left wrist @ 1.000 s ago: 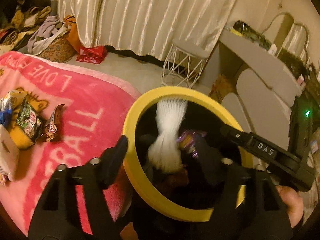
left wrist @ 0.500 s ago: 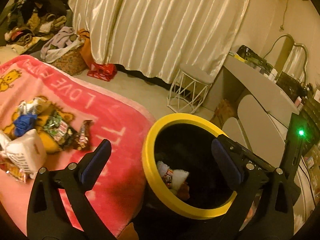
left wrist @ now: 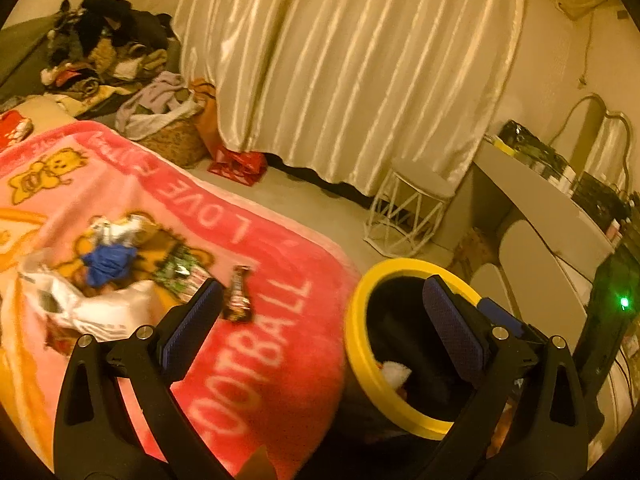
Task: Collect trash
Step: 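Move both tools back toward the trash on the blanket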
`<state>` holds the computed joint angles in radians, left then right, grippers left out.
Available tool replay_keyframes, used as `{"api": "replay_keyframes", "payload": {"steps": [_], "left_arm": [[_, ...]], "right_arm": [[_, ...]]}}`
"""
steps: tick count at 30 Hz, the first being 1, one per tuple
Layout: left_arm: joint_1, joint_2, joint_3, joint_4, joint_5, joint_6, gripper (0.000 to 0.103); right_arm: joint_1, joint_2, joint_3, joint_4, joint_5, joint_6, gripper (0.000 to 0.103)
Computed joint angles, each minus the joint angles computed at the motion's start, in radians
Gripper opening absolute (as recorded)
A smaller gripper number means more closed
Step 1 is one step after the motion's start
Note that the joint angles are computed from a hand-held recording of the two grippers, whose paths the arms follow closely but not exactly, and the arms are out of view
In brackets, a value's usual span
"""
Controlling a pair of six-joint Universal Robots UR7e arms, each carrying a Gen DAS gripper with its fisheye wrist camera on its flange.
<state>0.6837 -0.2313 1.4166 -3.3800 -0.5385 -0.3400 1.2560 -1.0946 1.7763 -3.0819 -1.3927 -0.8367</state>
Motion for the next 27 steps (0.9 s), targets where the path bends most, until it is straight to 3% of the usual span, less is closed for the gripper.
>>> {"api": "replay_keyframes", "payload": {"steps": [12,18,24,27], "left_arm": [[0.010,-0.085,0.147,-0.072,0.131,-0.077,0.092],[0.036,-0.151,0.242,-0.047,0.165,-0.182,0.092],[0.070,-0.200,0.288,-0.028,0.167,-0.207,0.092],[0.095,-0.236,0.290,0.084,0.168,-0.264,0.092]], "right_arm": [[0.050,0.014,0.053,0.011,-0.034,-0.077,0.074],[0.077,0.038,0.052,0.041,-0.061,-0.095,0.074],[0.113,0.086,0.027,0.070,-0.097,-0.092,0.074],[0.131,0.119,0.000,0.080,-0.123,-0.077,0.074]]}}
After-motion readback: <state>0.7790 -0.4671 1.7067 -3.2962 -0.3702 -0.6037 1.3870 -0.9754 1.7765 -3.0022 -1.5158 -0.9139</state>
